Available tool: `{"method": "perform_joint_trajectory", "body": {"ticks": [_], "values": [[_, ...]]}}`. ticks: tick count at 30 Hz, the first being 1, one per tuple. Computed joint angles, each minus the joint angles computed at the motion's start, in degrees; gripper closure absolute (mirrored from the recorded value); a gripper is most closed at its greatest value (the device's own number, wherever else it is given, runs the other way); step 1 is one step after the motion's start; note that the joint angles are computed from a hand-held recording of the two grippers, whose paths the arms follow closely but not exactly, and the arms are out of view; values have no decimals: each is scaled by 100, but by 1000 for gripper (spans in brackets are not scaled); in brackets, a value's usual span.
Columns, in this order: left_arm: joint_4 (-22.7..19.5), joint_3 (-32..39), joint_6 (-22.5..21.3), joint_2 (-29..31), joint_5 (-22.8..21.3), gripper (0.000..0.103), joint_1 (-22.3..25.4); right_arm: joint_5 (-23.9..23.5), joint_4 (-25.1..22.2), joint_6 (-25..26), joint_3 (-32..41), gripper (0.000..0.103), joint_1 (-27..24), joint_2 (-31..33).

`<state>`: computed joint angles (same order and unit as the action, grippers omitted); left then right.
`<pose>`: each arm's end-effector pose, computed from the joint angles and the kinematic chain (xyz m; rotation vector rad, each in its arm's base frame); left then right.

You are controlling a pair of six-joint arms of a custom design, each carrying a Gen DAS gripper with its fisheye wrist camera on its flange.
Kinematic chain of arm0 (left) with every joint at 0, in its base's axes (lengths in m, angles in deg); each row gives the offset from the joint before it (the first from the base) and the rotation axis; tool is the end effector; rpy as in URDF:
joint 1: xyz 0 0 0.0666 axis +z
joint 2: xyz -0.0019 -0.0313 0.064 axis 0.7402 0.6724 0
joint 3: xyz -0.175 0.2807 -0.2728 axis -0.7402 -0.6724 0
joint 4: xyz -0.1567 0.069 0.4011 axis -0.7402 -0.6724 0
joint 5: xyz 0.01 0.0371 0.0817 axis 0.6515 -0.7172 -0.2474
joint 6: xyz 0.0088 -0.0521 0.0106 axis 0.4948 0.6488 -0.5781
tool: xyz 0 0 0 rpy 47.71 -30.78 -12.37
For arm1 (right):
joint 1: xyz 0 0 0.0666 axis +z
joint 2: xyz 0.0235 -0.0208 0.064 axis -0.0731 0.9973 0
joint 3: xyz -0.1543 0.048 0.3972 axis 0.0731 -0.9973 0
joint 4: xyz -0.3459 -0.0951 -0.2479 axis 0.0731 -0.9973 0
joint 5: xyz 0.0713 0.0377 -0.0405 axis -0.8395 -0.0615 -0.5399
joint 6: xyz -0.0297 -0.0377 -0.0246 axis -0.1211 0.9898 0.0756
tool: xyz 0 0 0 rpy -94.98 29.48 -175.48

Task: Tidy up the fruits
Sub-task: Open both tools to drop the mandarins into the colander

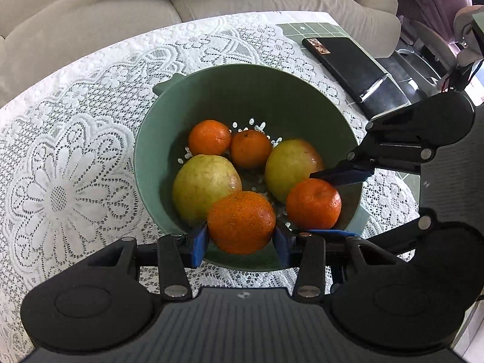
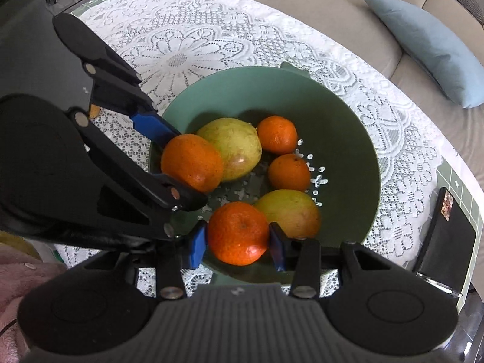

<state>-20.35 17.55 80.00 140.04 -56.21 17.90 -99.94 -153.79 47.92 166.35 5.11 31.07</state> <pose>0.4871 -0.2780 0.3642 0.1386 2.7538 -0.1890 0.5402 0.0974 0.3719 -1.4538 2.4046 0.2230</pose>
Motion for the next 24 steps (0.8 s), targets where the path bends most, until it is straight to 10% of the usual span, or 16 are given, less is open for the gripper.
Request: {"method": "perform_joint_trajectory", "body": {"ticks": [24], "values": [[-87, 74, -17, 65, -60, 47, 10, 410, 74, 36, 11, 54, 105, -10]]}}
